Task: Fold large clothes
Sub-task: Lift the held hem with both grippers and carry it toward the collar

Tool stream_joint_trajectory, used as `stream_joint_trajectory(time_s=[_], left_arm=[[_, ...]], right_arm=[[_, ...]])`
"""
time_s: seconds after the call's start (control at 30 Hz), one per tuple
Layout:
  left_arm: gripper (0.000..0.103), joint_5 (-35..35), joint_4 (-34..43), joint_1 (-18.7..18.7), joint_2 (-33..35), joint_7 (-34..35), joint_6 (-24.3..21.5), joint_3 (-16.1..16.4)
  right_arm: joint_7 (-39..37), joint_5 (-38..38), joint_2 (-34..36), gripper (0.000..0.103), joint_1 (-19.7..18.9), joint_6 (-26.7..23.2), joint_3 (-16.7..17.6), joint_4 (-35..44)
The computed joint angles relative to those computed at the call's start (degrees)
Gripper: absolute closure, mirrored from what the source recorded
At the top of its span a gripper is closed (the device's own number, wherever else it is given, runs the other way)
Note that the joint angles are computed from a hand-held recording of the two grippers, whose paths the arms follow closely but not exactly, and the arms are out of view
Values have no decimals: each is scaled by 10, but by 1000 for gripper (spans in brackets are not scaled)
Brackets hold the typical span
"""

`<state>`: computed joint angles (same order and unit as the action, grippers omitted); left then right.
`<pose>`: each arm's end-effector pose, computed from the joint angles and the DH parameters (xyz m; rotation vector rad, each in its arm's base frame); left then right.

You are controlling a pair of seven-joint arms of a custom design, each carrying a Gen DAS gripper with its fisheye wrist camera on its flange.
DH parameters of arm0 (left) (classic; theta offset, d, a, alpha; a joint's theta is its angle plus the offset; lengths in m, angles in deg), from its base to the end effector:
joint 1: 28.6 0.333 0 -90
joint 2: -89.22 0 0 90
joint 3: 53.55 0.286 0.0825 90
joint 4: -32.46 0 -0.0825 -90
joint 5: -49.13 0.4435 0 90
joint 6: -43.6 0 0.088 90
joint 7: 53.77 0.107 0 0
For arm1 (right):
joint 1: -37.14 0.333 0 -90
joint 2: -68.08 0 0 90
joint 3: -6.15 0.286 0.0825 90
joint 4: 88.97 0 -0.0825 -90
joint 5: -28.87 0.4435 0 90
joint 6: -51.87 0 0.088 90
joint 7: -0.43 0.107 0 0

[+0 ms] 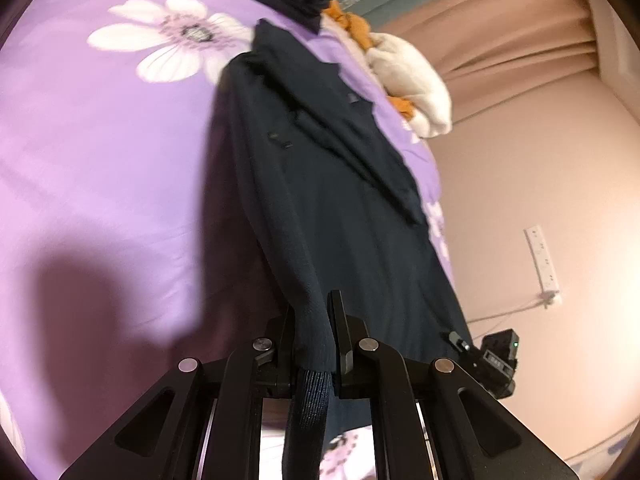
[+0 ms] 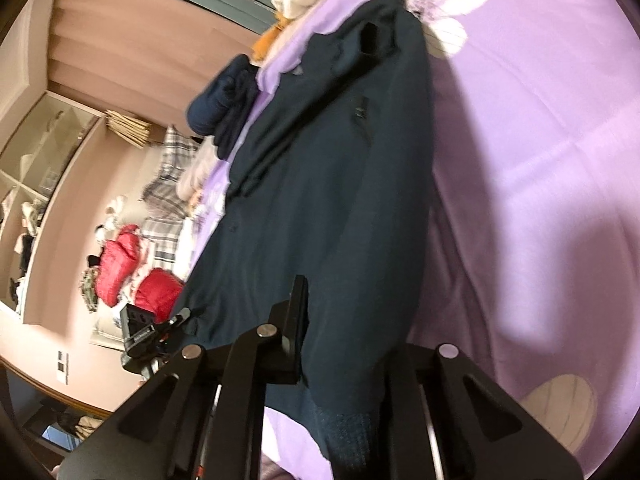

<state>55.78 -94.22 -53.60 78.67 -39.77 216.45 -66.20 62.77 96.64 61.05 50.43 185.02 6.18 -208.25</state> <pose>0.4679 -0.3785 0.5193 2.3421 -1.3206 1.4407 0.5929 0.1574 0.4771 -1.5189 1.5063 0.4150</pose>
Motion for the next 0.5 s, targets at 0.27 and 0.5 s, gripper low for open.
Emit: stream_joint_trajectory(time_s=[0.27, 0.5], left_arm=[[95, 80, 30, 33, 5, -44, -15, -28], [95, 139, 60, 44, 7, -73, -65, -43]], right_arm=[[-57, 79, -1, 91, 7, 0, -2, 8], [-84, 125, -5, 91, 8, -1, -5, 6]])
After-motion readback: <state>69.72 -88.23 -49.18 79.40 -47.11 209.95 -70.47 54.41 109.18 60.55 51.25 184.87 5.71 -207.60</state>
